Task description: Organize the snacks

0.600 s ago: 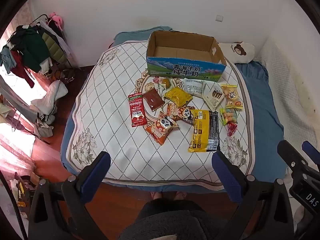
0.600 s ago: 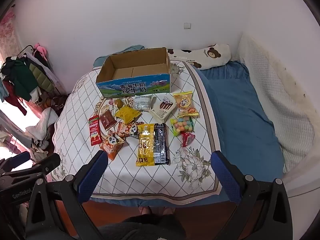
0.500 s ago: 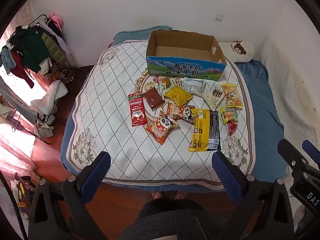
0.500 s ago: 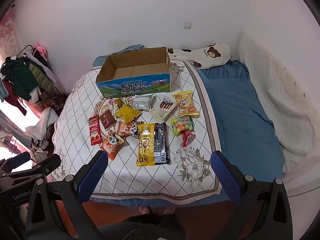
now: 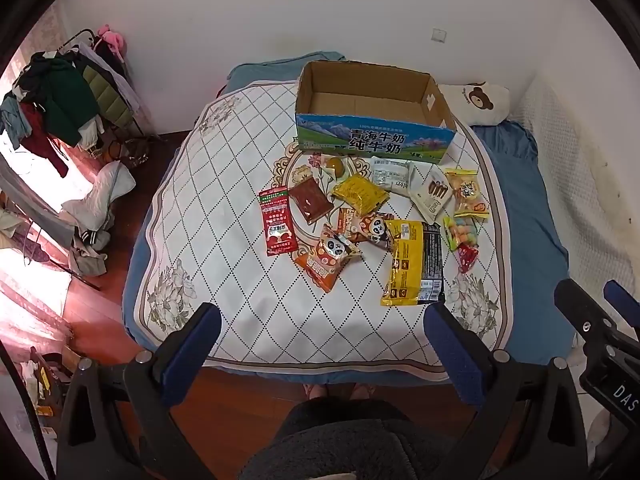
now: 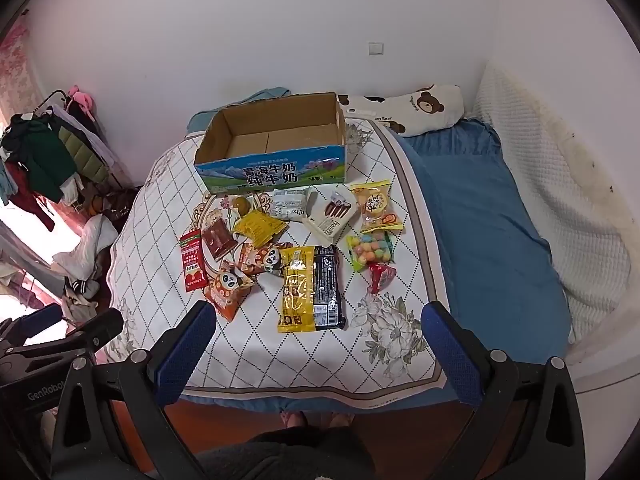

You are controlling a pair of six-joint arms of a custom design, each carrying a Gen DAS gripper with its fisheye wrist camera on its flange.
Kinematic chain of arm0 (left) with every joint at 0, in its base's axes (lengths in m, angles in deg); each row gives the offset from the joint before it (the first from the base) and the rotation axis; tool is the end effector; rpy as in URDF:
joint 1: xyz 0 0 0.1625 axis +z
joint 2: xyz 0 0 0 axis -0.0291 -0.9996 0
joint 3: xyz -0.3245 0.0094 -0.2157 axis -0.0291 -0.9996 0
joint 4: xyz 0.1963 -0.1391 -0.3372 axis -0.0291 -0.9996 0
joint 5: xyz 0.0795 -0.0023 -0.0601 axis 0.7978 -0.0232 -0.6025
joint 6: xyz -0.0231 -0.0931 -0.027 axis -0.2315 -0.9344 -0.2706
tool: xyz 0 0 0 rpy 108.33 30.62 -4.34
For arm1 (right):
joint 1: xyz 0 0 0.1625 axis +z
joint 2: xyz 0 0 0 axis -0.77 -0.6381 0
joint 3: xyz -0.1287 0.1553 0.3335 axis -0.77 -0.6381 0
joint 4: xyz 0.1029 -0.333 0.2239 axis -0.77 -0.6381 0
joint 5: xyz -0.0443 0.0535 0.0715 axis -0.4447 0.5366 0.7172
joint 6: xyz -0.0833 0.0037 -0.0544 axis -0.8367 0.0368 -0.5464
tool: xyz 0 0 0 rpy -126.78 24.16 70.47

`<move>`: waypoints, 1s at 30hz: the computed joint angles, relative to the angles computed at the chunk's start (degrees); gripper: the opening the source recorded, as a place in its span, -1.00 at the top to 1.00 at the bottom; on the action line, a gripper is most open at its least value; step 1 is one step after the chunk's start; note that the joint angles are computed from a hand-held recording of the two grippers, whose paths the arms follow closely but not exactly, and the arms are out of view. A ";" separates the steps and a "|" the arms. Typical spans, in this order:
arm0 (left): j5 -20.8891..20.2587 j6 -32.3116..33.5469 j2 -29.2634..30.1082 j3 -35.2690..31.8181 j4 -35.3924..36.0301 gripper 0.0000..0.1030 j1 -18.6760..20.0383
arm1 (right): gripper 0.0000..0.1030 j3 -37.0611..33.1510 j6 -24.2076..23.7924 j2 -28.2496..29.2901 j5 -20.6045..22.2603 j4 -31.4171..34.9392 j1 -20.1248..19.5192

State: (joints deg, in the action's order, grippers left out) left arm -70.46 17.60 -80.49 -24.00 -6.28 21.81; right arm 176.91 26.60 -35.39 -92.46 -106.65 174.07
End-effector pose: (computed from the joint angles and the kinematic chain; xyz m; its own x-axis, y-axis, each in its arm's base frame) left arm -0.5767 -0.4209 0.2193 -0.7026 0.0825 -0.7068 0.3746 0.8874 -0.2688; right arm 0.3056 -0.3632 0.5380 -0.7488 0.1624 0.6425 -0.2550 0.8243 -0.5055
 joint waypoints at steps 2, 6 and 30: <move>0.14 0.07 -0.03 0.08 -0.12 -1.00 0.05 | -1.00 -0.29 -0.06 0.17 0.12 0.05 -0.28; 0.47 0.75 -0.12 -0.04 -0.42 -1.00 0.67 | -1.00 0.42 -0.07 -0.07 -0.02 -0.46 -0.15; 0.96 0.97 0.38 -1.57 1.26 -1.00 0.56 | -1.00 -1.01 -0.08 0.72 0.35 0.99 -0.30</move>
